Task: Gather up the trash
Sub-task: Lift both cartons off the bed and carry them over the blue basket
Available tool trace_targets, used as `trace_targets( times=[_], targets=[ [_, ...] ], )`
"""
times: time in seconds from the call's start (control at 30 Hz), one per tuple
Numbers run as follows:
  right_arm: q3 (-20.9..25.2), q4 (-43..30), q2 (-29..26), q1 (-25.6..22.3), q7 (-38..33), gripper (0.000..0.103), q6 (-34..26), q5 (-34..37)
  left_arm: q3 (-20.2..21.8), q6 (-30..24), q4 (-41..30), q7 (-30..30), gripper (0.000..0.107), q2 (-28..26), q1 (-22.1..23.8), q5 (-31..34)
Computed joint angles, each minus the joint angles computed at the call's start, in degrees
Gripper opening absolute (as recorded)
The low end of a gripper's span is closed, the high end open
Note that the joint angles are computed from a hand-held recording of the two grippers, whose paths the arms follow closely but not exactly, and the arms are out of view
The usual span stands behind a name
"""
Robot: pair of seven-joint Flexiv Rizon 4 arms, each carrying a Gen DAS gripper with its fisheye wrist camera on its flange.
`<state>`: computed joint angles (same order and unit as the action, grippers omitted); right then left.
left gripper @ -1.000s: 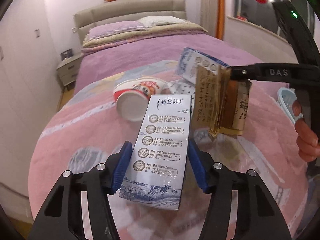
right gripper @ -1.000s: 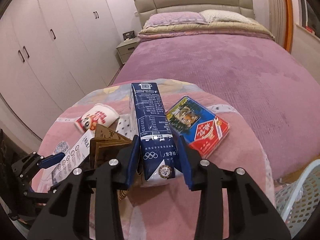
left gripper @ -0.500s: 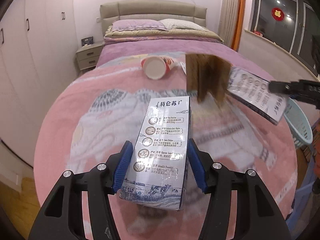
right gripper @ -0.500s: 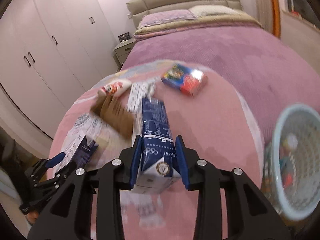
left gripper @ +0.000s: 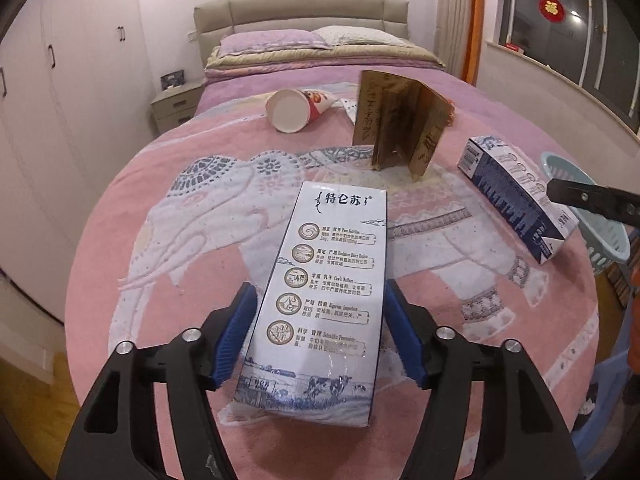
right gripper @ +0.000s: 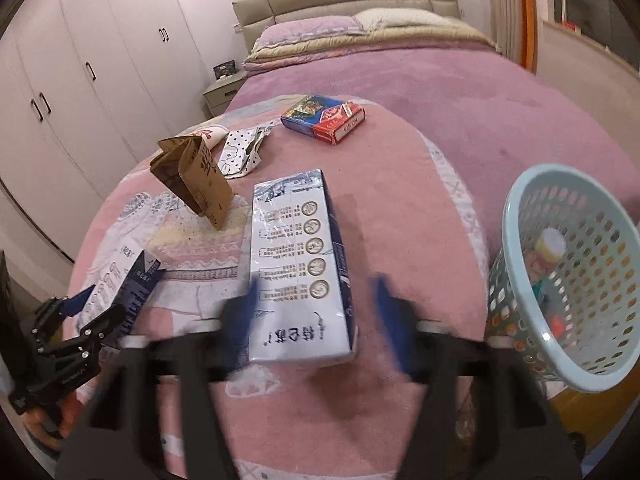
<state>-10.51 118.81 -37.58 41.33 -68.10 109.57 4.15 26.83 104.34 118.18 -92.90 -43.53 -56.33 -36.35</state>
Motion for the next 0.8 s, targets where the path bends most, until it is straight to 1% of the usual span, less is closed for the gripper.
trace_targets(
  times=[0.1,0.17,0.23,0.27,0.37,0.43,0.47,0.5,0.53,0.6,0.7,0.8],
  targets=[
    [-1.7,-0.8,-1.3,2.5,-0.7,0.072,0.7,0.7,0.2,-1.0,-0.7,-0.5,0.064,-0.5,0.1,-0.4],
    [-6.3,-1.0,-2.5,7.4,-0.9,0.072,-0.1,2.9,2.5,-3.0,-2.0,-1.1,0.057,-1.6,-1.4,-0.3],
    [-8.1,-1.5,-3.6,9.3,-0.8,0.072,-0.3,3.6,3.6,-3.4,-2.6,-2.2,0.054,-2.0,-2.2,0.9],
    [-8.0,-1.7,-3.9,9.2,-0.7,0.072,-0.5,3.5,3.9,-3.1,-2.8,-2.9,0.053,-2.1,-2.4,1.5],
    [-6.5,-3.0,-4.5,7.7,0.1,0.072,-1.2,2.8,2.4,-0.3,-2.8,-3.7,0.051,-1.7,-1.5,2.9],
    [-7.3,-3.5,-5.1,8.2,0.8,0.072,-1.9,2.8,2.0,0.9,-3.3,-3.0,0.051,-1.7,-1.7,2.7],
    [-7.8,-3.7,-5.3,8.5,1.2,0.069,-2.2,2.7,2.0,1.2,-3.6,-2.4,0.051,-1.7,-2.0,2.3],
    [-8.4,-3.9,-5.6,8.8,1.6,0.065,-2.4,2.8,2.2,1.5,-4.1,-1.6,0.051,-1.9,-2.4,1.7],
    [-8.2,-4.0,-5.6,8.5,2.0,0.056,-2.5,2.5,2.5,1.4,-4.8,-0.8,0.051,-2.2,-3.0,1.0],
    [-7.0,-4.0,-5.6,7.1,2.3,0.056,-2.0,1.6,2.2,1.6,-5.8,0.6,0.051,-2.4,-3.2,0.2],
    [-7.5,-2.9,-5.3,7.3,2.1,0.056,-0.2,2.1,1.1,2.3,-7.8,2.8,0.051,-2.7,-2.6,-0.3],
    [-8.7,-1.6,-4.5,7.9,1.4,0.055,1.8,4.2,-0.1,2.6,-10.4,5.1,0.051,-3.2,-2.1,-1.1]
  ],
)
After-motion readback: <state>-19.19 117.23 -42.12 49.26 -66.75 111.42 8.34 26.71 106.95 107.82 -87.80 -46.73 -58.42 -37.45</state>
